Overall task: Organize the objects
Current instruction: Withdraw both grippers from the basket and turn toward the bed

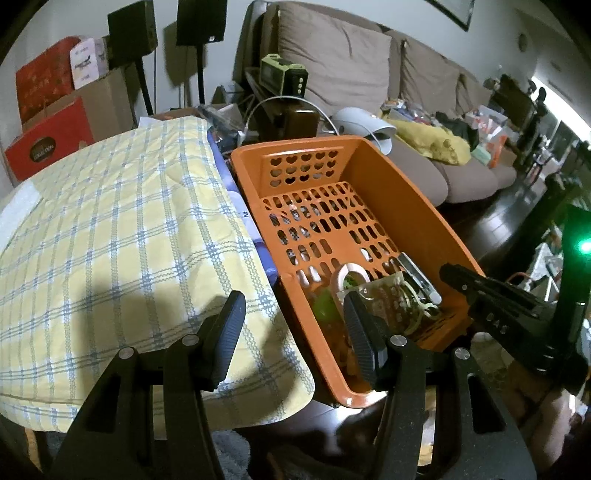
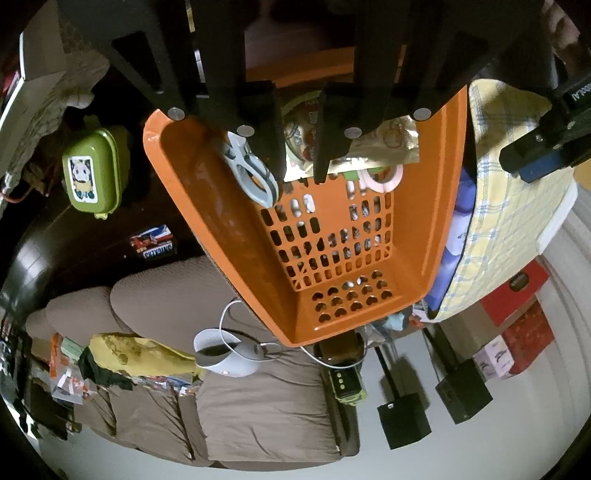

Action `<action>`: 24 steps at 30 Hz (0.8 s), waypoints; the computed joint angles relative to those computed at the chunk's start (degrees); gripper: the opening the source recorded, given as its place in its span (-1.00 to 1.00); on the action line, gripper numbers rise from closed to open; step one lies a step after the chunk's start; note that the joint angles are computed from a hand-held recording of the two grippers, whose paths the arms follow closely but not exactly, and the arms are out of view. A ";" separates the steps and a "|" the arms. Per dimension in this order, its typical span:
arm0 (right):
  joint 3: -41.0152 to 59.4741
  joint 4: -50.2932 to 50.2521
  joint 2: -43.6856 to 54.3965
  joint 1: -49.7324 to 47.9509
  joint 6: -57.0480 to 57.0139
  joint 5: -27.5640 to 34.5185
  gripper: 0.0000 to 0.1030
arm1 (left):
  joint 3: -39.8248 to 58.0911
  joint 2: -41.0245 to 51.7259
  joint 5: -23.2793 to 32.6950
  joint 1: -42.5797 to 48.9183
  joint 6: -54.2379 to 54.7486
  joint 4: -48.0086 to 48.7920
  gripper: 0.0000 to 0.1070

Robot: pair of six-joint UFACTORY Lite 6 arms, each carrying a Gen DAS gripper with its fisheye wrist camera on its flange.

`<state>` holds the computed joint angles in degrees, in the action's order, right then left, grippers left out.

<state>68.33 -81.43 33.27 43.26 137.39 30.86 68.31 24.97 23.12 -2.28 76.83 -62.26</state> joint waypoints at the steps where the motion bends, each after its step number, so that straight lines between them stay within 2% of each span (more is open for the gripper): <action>1: 0.06 0.31 0.05 0.00 -0.22 -0.01 -0.73 | -0.14 -0.39 0.14 0.15 0.19 -0.29 -0.03; 10: 1.43 2.03 0.97 0.08 -2.48 -0.04 -0.71 | 1.97 -2.95 3.75 3.50 -0.66 -0.09 -0.03; 14: 1.28 1.57 0.90 0.16 -1.68 0.08 -0.68 | 6.08 -2.44 7.44 6.53 -5.72 3.92 -0.03; 24: 0.65 1.21 0.42 0.39 -0.61 1.09 -0.65 | 15.97 0.55 11.04 13.78 -9.42 5.46 -0.03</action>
<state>68.98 -80.22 33.69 43.65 136.78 31.95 84.27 25.52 34.15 11.50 67.41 -56.80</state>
